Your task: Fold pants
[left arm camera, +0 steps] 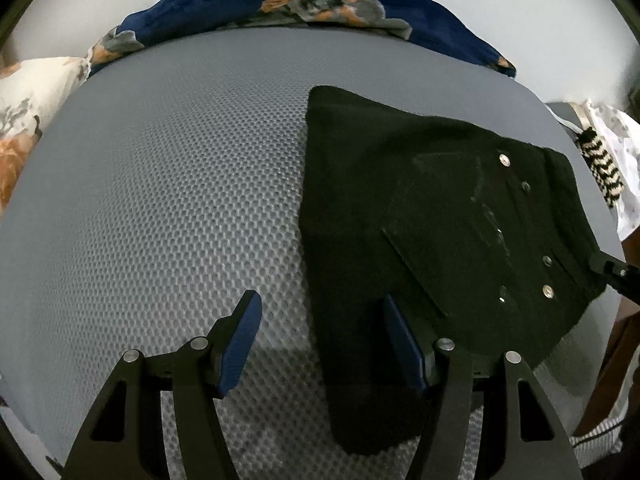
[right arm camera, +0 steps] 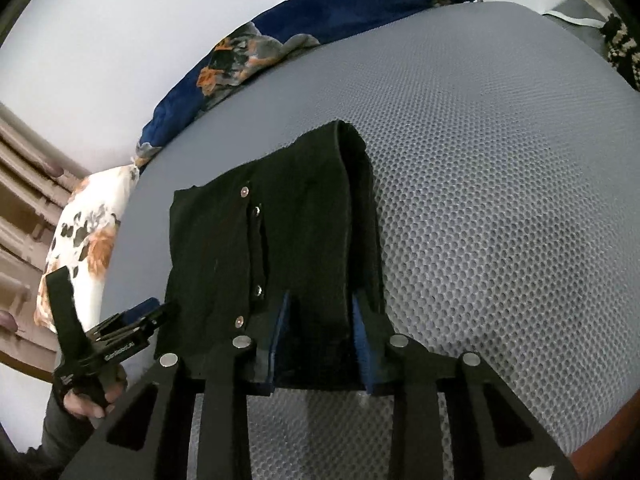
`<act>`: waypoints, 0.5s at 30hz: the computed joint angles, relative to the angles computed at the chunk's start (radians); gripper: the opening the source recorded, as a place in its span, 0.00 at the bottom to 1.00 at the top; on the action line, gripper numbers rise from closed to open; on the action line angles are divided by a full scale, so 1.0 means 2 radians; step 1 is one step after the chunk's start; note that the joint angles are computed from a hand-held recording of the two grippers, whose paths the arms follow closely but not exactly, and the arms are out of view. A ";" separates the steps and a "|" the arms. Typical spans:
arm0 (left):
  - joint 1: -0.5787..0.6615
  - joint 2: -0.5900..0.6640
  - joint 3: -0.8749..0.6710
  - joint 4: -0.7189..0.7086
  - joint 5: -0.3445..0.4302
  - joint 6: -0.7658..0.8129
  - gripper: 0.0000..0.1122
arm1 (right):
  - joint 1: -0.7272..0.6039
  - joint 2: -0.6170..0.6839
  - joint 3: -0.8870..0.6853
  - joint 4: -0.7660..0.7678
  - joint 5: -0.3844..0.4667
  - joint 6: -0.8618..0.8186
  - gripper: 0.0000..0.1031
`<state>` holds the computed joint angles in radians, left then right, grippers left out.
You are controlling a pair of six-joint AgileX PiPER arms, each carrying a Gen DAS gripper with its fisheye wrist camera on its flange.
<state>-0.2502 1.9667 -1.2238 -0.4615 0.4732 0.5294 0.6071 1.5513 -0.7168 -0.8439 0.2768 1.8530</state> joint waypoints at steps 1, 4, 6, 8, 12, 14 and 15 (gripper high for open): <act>0.000 -0.004 0.005 -0.003 -0.002 0.005 0.57 | 0.006 -0.002 0.001 -0.019 0.006 0.021 0.22; -0.001 -0.017 0.022 -0.010 -0.009 0.016 0.57 | 0.020 -0.007 0.000 -0.026 0.034 0.033 0.11; -0.006 -0.014 0.018 -0.004 -0.011 0.007 0.57 | 0.025 -0.012 0.000 -0.021 0.042 0.032 0.09; -0.006 -0.015 0.019 -0.005 -0.010 0.009 0.57 | 0.036 -0.012 -0.005 -0.015 0.060 0.029 0.08; -0.006 -0.016 0.022 -0.006 -0.007 0.016 0.57 | 0.047 -0.017 -0.003 -0.007 0.073 0.036 0.08; -0.007 -0.013 0.023 0.002 -0.007 0.012 0.57 | 0.040 -0.013 0.004 0.001 0.061 0.034 0.08; -0.009 -0.010 0.023 0.011 -0.006 0.004 0.57 | 0.035 -0.010 0.007 0.005 0.053 0.031 0.08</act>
<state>-0.2681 1.9461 -1.1774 -0.4399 0.4604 0.5377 0.6764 1.5303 -0.7028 -0.8347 0.3822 1.9147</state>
